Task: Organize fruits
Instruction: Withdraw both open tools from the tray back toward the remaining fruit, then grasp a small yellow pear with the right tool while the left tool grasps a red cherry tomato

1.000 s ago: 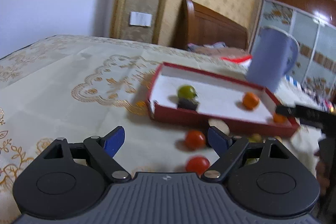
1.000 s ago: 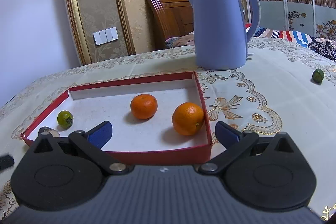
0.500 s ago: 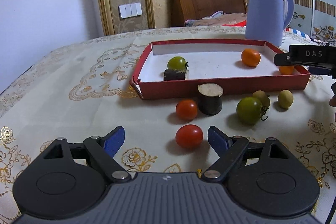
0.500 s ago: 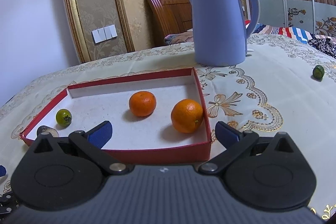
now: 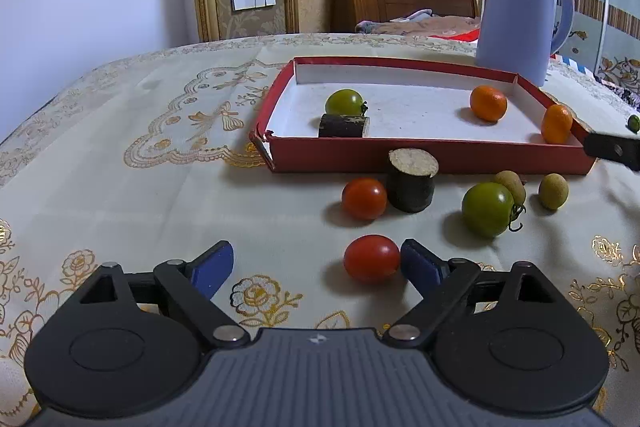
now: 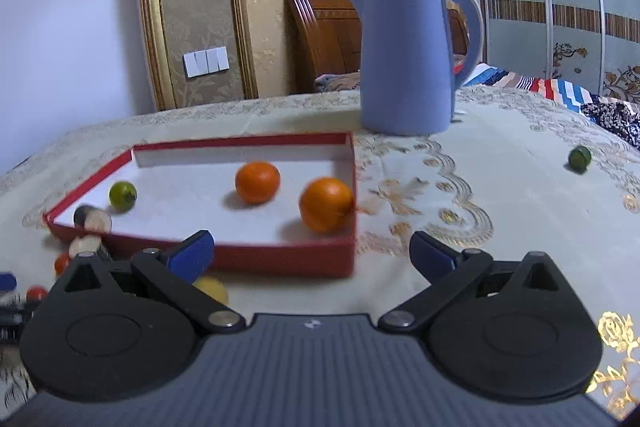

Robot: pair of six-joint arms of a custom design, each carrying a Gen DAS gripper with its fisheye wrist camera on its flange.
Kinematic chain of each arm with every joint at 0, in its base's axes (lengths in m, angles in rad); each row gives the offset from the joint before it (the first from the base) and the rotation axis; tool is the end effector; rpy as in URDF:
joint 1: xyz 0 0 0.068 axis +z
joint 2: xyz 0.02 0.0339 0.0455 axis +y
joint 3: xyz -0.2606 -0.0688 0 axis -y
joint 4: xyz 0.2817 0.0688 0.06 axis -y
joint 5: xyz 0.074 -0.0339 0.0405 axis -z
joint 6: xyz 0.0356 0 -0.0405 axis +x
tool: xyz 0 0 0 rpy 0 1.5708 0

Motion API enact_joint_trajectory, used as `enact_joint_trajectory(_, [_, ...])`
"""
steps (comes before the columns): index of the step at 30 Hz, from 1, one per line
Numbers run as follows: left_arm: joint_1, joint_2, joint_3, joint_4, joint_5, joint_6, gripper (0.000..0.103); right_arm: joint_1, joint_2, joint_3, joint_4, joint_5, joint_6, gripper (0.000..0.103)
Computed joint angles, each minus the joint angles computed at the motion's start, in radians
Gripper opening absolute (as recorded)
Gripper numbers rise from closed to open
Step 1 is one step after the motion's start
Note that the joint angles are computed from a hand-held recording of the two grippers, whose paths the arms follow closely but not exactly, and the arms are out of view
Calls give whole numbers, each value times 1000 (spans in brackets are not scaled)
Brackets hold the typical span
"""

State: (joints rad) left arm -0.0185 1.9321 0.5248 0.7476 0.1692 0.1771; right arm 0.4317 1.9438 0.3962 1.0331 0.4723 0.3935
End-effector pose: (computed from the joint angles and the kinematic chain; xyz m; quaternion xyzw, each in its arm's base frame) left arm 0.3032 -0.0116 0.0222 0.1244 0.8869 -0.0409 0.4430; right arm 0.2552 0.0997 0.0239 0.1018 0.8419 0.0113 0.5299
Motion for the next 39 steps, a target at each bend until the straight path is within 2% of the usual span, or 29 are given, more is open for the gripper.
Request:
enact_joint_trajectory(3, [-3,1,0,1,-8,0,93,-9,-9,-6,-21,-48,-8,92])
enact_joint_trajectory(7, [0,-1,8,-16,-7,-8,95,13,-7,-4,-21,-41,-41,93])
enact_joint_trajectory(14, [0,-1,9,-18,-7,-8,95,64,-8,47,-114,-37,-120,89])
enact_joint_trajectory(20, [1,0,10,-19,-8,-9,95,68,-2,99,-186,-64,-107,89])
enact_joint_trajectory(22, [1,0,10,-19,-8,-9,95,63,5,137,-252,-73,-99,83])
enact_joint_trajectory(24, [1,0,10,-19,-8,-9,95,52,11,171,-313,-102,-92,65])
enact_joint_trajectory(25, [1,0,10,-19,-7,-9,95,45,14,181,-330,-117,-86,61])
enact_joint_trajectory(29, [1,0,10,-19,-7,-9,96,46,24,180,-307,-120,-84,54])
enact_joint_trajectory(30, [1,0,10,-19,-7,-9,96,49,27,176,-294,-120,-88,40])
enact_joint_trajectory(32, [1,0,10,-19,-7,-9,96,56,31,180,-294,-106,-94,31])
enact_joint_trajectory(34, [2,-1,11,-20,-7,-8,96,54,32,175,-284,-107,-92,27])
enact_joint_trajectory(39, [2,-1,10,-20,-7,-9,96,25,22,148,-266,-76,10,27])
